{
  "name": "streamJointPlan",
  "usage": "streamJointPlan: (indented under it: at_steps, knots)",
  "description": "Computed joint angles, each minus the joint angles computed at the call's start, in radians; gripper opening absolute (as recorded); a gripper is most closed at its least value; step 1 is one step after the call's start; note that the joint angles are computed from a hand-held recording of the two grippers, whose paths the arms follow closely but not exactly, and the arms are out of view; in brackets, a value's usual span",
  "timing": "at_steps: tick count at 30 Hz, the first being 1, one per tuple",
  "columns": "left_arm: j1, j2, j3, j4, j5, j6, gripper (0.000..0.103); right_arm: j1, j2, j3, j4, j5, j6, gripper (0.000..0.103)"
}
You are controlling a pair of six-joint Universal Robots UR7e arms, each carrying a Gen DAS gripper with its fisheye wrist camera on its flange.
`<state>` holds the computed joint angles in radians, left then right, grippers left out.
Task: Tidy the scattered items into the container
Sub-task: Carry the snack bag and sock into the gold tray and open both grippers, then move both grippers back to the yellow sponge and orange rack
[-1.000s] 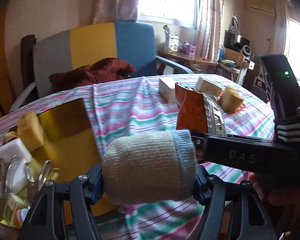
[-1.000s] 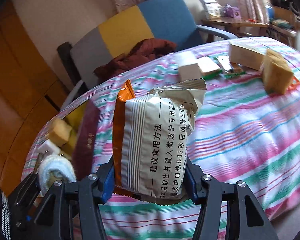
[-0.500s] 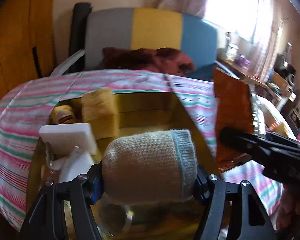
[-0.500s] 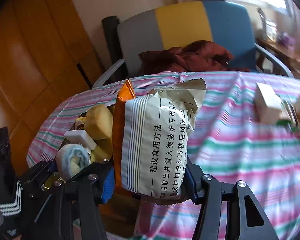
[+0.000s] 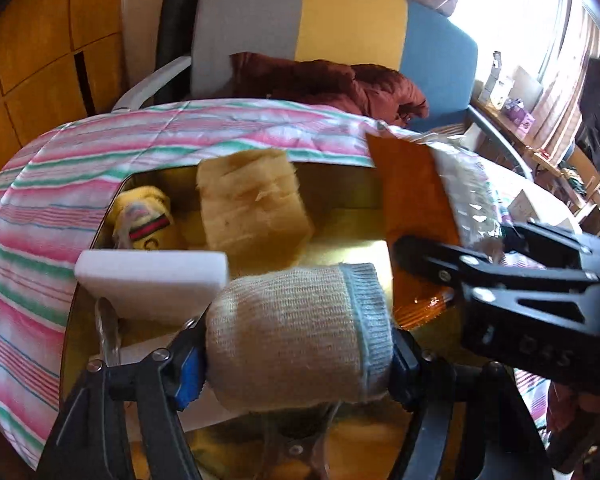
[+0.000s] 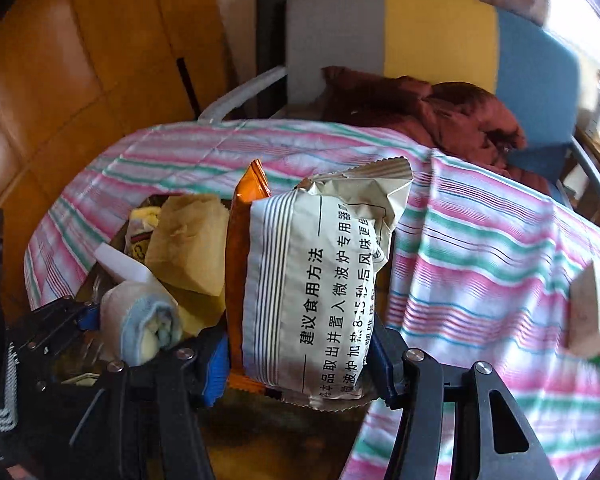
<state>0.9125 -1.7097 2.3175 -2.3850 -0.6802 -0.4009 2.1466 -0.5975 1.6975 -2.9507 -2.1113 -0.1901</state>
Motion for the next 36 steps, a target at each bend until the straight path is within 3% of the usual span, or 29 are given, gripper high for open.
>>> streamJointPlan:
  at_steps: [6, 9, 10, 12, 15, 22, 28, 31, 36]
  knots:
    - [-0.003, -0.009, 0.012, 0.01, 0.029, 0.003, 0.073, 0.007, 0.037, -0.032, -0.002, -0.007, -0.062, 0.07]
    - [-0.002, -0.011, 0.006, 0.03, 0.041, -0.025, 0.073, 0.007, 0.007, 0.01, -0.048, 0.005, -0.031, 0.069]
    - [0.003, -0.012, 0.004, 0.021, 0.033, -0.024, 0.073, 0.006, -0.001, 0.021, -0.052, 0.0, -0.007, 0.067]
    - [0.01, -0.016, 0.004, -0.004, 0.021, -0.019, 0.073, 0.005, -0.014, 0.034, -0.036, -0.014, 0.038, 0.041]
    - [0.017, -0.01, -0.005, -0.002, 0.02, -0.014, 0.074, 0.004, -0.021, 0.039, 0.018, -0.053, 0.077, 0.028]
    - [-0.032, -0.041, 0.028, -0.111, 0.082, 0.048, 0.082, 0.002, 0.015, -0.017, 0.104, -0.053, 0.07, 0.027]
    - [-0.06, -0.096, 0.049, -0.126, 0.145, -0.001, 0.082, -0.026, 0.032, -0.048, 0.124, 0.099, 0.045, 0.028]
    - [-0.073, -0.115, 0.062, -0.113, 0.174, -0.04, 0.082, -0.023, -0.001, 0.004, 0.055, 0.131, 0.043, 0.028]
    - [-0.088, -0.136, 0.076, -0.061, 0.172, -0.105, 0.082, -0.013, -0.062, 0.106, -0.079, 0.118, 0.092, 0.029]
